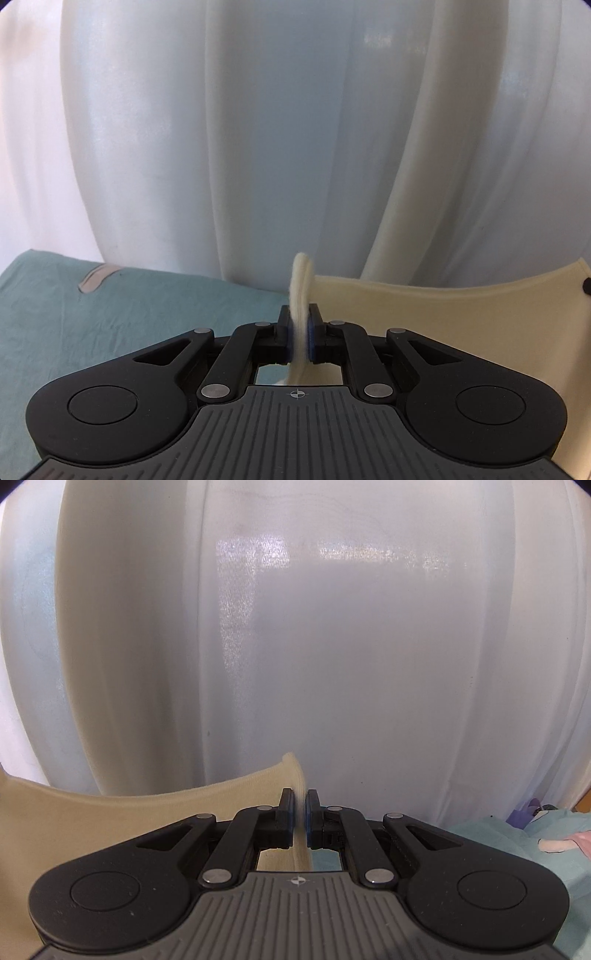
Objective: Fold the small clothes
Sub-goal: 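Lay the hem over the collar and open both grippers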
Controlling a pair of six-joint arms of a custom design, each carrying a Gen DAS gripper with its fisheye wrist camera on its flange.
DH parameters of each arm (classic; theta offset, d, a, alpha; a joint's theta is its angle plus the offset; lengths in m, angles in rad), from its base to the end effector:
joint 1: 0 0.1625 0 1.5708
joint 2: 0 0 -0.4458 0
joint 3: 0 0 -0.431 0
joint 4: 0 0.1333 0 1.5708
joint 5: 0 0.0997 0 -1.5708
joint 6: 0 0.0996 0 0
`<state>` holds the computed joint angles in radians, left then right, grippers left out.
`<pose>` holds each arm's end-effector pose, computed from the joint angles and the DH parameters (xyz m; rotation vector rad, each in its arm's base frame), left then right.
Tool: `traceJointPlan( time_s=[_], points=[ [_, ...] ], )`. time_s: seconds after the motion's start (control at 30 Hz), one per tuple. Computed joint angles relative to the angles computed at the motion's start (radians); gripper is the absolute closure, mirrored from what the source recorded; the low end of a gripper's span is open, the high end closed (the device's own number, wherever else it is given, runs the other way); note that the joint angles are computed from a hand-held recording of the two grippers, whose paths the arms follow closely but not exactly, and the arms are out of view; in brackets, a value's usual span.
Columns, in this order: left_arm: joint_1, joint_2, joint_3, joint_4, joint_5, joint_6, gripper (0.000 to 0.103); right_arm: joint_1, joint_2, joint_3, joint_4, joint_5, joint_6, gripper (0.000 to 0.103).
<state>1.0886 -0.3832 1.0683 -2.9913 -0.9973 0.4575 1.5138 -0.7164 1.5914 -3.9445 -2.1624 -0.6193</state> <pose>-0.2408 -0.8641 0.0613 0.8523 2.2868 -0.9429 0.0376 -0.7054 0.2179 0.0089 -1.8267 1.3648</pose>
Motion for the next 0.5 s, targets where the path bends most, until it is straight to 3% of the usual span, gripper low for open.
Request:
traceJointPlan(
  time_s=[0.1, 0.2, 0.27, 0.33, 0.43, 0.5],
  points=[
    [-0.011, 0.013, 0.003, -0.020, 0.124, -0.023, 0.075, -0.007, 0.008, 0.016, -0.047, 0.012, -0.001, 0.092],
    [0.000, -0.041, 0.114, -0.132, 0.051, -0.057, 0.059, -0.018, -0.018, 0.087, -0.059, 0.084, 0.057, 0.087],
    [0.002, -0.039, 0.131, -0.131, 0.004, -0.039, 0.055, -0.031, -0.043, 0.123, 0.053, 0.172, 0.136, 0.077],
    [-0.002, -0.010, 0.115, -0.128, 0.005, 0.004, 0.051, -0.044, -0.058, 0.130, 0.224, 0.254, 0.199, 0.065],
    [-0.002, 0.037, 0.080, -0.134, -0.009, 0.014, 0.045, -0.055, -0.027, 0.092, 0.338, 0.317, 0.206, 0.065],
    [0.000, 0.063, 0.053, -0.139, -0.015, -0.003, 0.044, -0.065, -0.007, 0.053, 0.393, 0.309, 0.229, 0.065]
  ],
)
